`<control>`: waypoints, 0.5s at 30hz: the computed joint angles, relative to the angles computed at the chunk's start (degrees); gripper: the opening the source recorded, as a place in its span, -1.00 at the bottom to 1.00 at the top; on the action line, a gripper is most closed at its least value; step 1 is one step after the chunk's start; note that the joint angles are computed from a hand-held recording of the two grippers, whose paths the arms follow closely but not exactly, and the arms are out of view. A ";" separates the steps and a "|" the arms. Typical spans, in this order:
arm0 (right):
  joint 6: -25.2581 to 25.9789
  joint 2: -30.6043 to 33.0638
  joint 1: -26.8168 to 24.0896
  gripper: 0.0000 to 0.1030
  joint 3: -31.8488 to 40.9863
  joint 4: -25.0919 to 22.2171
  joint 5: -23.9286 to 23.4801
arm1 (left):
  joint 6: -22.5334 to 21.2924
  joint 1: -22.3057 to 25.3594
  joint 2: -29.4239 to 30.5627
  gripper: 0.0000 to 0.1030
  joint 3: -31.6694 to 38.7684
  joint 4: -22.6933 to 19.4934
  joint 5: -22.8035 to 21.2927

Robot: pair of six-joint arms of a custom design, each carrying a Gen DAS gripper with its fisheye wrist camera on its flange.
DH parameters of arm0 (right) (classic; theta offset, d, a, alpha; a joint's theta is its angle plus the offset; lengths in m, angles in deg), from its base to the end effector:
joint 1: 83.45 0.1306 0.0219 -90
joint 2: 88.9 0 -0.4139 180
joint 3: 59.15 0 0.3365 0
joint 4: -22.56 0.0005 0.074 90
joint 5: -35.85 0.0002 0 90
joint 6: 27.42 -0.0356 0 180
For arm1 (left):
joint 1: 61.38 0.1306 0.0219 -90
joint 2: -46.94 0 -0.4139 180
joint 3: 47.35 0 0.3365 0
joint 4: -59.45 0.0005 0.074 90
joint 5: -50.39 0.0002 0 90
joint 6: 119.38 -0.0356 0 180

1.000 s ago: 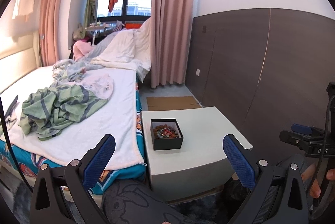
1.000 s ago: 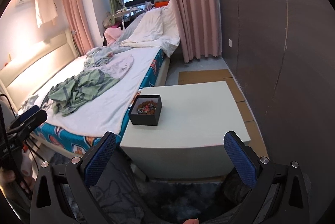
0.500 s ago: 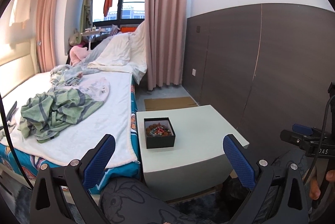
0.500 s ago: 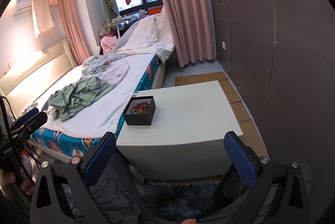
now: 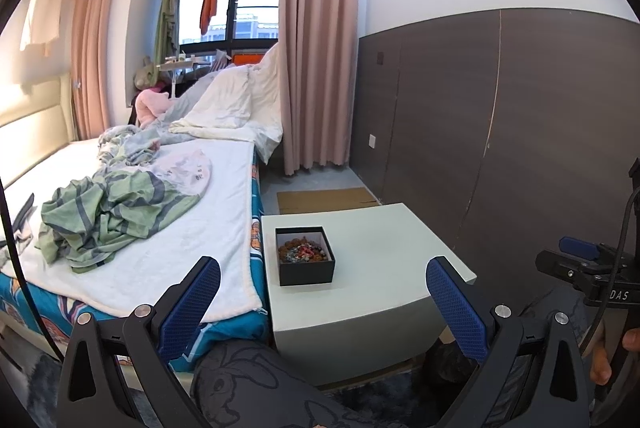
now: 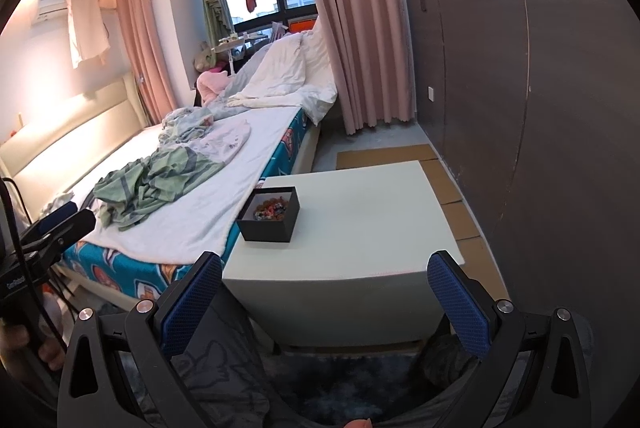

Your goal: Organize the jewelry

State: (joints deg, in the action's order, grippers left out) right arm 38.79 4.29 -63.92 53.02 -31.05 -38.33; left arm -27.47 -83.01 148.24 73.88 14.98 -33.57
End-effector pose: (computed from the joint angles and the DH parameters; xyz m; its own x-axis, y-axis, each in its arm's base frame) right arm 0.4295 0.1415 0.5916 -0.5345 0.2222 -0.8154 0.1152 0.9750 0.1902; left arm 0.4807 -0.1952 0.6056 -0.4011 0.1234 -0.9077 0.4424 0.8937 -0.0740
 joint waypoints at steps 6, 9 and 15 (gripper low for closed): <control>0.76 -0.17 0.24 1.00 0.06 0.39 0.65 | 0.24 0.11 -0.52 0.99 -0.84 0.64 -0.14; 1.56 -0.21 0.35 1.00 0.09 0.68 0.80 | 0.69 0.18 -1.01 0.99 -1.57 1.17 -0.36; 2.49 -0.43 0.82 1.00 -0.15 1.09 1.88 | 0.75 0.22 -1.25 0.99 -2.12 1.88 -0.59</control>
